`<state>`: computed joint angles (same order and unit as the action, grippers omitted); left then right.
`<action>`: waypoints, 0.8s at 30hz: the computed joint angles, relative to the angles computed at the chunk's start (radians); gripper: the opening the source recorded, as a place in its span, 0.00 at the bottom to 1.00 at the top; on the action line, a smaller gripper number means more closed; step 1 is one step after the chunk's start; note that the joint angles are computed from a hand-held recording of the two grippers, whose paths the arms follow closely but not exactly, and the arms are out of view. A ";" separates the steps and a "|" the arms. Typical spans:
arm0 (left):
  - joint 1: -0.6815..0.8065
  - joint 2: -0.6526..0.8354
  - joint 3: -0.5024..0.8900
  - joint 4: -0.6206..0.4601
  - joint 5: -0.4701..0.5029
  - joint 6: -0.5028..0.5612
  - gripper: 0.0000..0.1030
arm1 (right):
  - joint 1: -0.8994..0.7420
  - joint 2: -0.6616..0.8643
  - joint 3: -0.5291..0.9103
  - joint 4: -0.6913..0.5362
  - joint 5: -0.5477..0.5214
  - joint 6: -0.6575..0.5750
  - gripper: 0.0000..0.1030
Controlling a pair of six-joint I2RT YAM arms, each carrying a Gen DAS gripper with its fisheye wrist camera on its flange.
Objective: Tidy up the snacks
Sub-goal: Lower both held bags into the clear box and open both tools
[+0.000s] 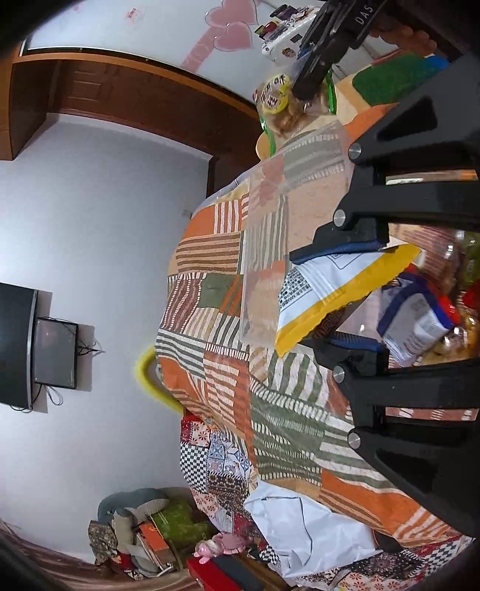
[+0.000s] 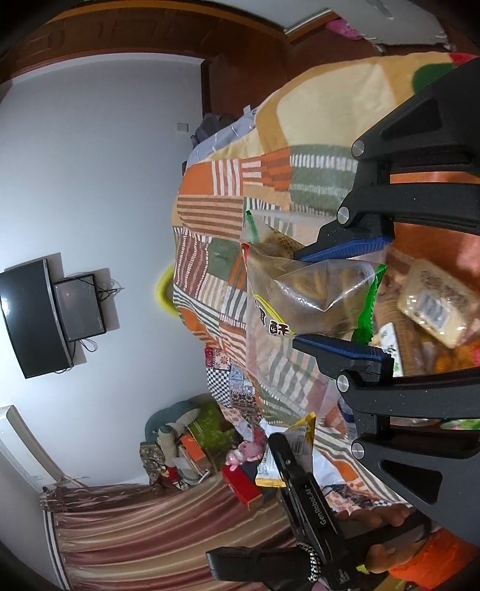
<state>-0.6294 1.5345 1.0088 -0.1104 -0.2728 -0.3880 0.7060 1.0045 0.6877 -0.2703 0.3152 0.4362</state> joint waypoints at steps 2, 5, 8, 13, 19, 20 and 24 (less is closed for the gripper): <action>0.015 0.036 0.031 -0.007 0.026 0.003 0.34 | -0.019 0.027 0.006 0.015 -0.020 -0.007 0.35; 0.039 0.089 0.077 -0.014 0.078 0.004 0.34 | -0.055 0.087 0.021 0.041 -0.058 -0.017 0.35; 0.061 0.158 0.141 -0.038 0.106 0.012 0.34 | -0.077 0.148 0.038 0.057 -0.078 -0.023 0.35; 0.085 0.255 0.238 -0.095 0.125 0.020 0.34 | -0.104 0.241 0.073 0.062 -0.111 -0.038 0.35; 0.088 0.329 0.311 -0.154 0.110 0.031 0.34 | -0.130 0.311 0.105 0.051 -0.148 -0.056 0.35; 0.090 0.334 0.315 -0.158 0.113 0.031 0.34 | -0.133 0.317 0.105 0.050 -0.155 -0.055 0.35; 0.081 0.345 0.323 -0.159 0.085 0.035 0.34 | -0.138 0.338 0.113 0.041 -0.171 -0.053 0.35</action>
